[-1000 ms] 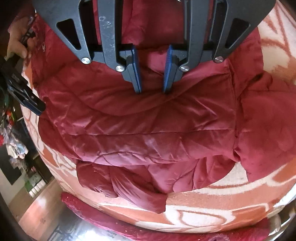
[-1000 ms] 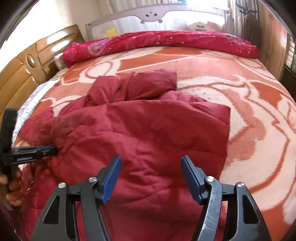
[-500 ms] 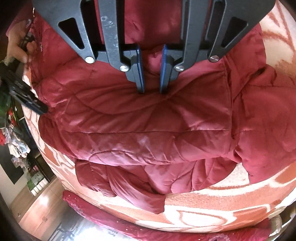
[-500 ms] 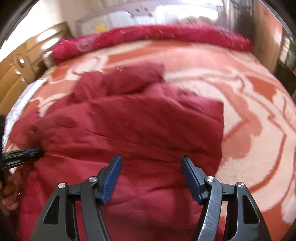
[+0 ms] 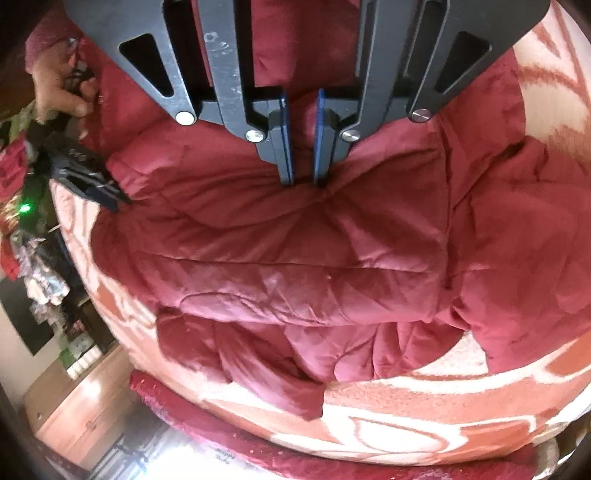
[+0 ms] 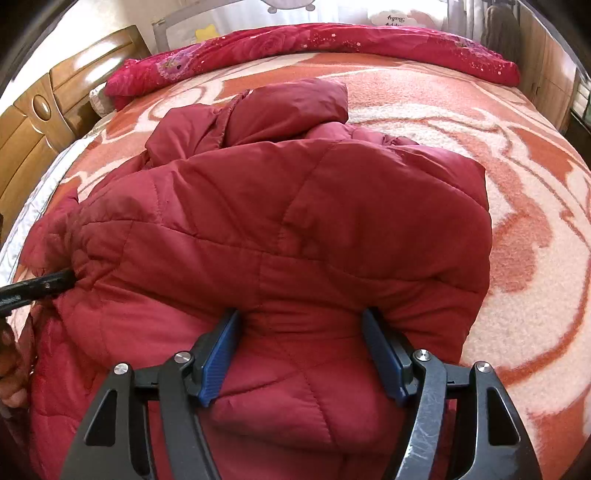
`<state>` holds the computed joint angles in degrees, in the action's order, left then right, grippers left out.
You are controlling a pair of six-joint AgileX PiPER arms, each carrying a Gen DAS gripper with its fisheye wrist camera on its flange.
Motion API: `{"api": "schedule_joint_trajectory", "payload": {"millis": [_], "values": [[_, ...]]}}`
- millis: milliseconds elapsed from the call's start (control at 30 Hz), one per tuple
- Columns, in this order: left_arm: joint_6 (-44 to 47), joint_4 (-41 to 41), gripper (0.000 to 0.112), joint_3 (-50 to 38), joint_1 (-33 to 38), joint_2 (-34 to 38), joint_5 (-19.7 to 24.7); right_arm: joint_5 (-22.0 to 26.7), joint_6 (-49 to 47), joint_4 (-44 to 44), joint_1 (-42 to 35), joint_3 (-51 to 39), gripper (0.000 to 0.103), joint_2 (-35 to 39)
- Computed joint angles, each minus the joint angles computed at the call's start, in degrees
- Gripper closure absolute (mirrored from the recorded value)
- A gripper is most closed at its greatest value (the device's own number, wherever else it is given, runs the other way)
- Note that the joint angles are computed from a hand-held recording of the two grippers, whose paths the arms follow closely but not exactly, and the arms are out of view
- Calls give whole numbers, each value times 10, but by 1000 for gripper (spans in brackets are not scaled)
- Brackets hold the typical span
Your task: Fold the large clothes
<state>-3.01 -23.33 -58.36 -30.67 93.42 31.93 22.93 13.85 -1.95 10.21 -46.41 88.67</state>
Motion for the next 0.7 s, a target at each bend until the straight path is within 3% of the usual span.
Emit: {"api": "schedule_joint_trajectory", "payload": {"millis": [167, 300, 500, 700], "values": [[52, -57, 102, 31, 39, -42, 15, 1, 14, -18, 3, -5, 34, 4], [49, -56, 102, 55, 58, -84, 19, 18, 35, -28, 12, 1, 33, -34], [106, -132, 102, 106, 116, -132, 22, 28, -4, 22, 34, 24, 33, -127], [145, -172, 102, 142, 183, -154, 30, 57, -39, 74, 47, 26, 33, -157]]}}
